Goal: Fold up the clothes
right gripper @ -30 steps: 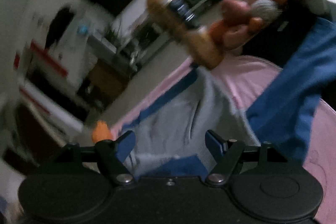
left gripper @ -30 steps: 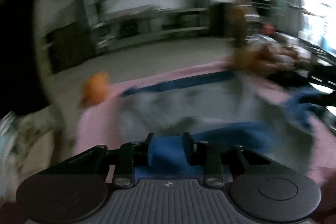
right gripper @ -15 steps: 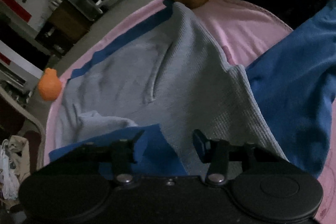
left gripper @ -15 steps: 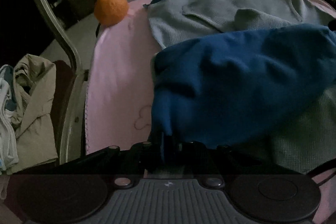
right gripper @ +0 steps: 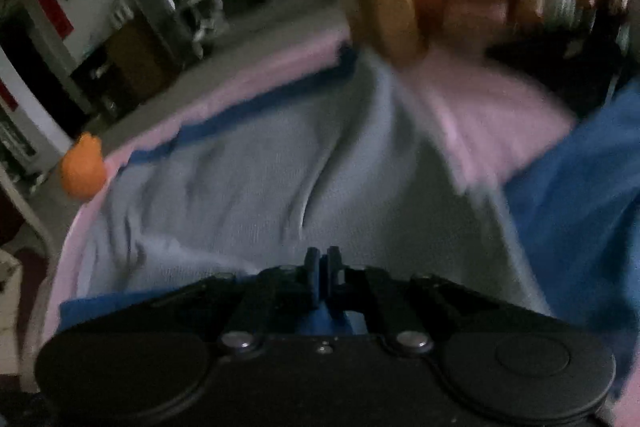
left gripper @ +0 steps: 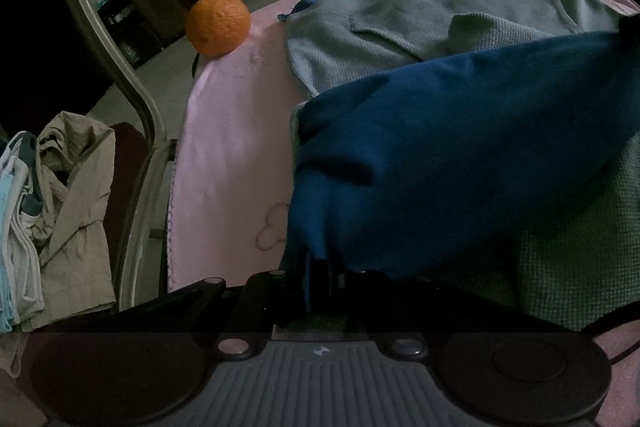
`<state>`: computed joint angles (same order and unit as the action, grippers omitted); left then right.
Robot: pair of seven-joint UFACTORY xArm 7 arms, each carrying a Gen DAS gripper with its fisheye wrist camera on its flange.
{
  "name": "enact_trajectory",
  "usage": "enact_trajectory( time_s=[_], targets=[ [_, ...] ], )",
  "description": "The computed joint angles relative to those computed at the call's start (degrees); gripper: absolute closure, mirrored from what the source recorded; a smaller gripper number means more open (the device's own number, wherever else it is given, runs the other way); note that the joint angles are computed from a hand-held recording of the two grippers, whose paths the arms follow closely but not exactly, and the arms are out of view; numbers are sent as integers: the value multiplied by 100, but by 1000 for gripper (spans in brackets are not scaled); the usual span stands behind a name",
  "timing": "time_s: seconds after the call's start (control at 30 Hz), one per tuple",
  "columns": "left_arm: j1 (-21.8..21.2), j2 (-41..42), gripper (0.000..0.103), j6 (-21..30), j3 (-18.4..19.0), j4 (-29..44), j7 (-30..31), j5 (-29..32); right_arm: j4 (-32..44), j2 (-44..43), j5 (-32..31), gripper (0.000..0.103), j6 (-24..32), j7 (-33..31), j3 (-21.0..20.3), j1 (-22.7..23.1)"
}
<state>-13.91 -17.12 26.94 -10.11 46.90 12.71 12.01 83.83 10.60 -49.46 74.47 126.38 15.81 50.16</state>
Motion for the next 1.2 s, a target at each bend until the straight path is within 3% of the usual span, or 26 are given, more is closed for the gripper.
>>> enact_trajectory(
  time_s=[0.13,0.2,0.27,0.3,0.37,0.43,0.57,0.63,0.73,0.8,0.87,1.07,1.17,1.2],
  targets=[
    [26,-11,98,-56,-42,-32,-63,107,421,390,663,100,346,-719,-15,-39],
    [-39,-72,96,11,55,-27,33,-74,755,627,679,95,627,-1094,-89,85],
    [-94,-149,93,90,152,-18,163,-337,1118,722,890,58,1084,-1137,-158,251],
    [-261,-256,90,127,364,-24,351,-748,1232,726,868,57,1336,-973,-190,393],
    [-750,-533,90,-6,892,-129,1039,-1897,1192,543,722,58,1477,-552,-188,613],
    [-1095,-709,90,-205,1159,-230,1576,-2695,773,161,405,58,1058,-36,-122,707],
    [-1140,-464,88,-574,732,-345,1669,-2839,-243,-334,-403,69,-944,610,153,191],
    [-1062,-298,88,-735,479,-395,1552,-2621,-82,-88,-460,69,-1226,284,73,143],
    [-848,-223,89,-475,238,-432,1384,-2082,499,419,35,69,-938,-885,64,139],
    [-765,-426,89,-310,211,-571,1428,-1771,1332,929,795,69,-58,-1922,231,212],
    [-777,-633,89,-92,308,-631,1478,-1771,1583,1012,1211,68,304,-2246,93,460],
    [-894,-1192,89,283,693,-768,1480,-2304,1345,684,1588,67,685,-1302,-63,967],
    [-1239,-1276,89,188,956,-743,1646,-3000,979,387,1124,67,546,-437,-79,1111],
    [-1333,-1231,89,104,964,-719,1699,-3161,812,267,906,72,410,-161,-66,1106]
  ],
)
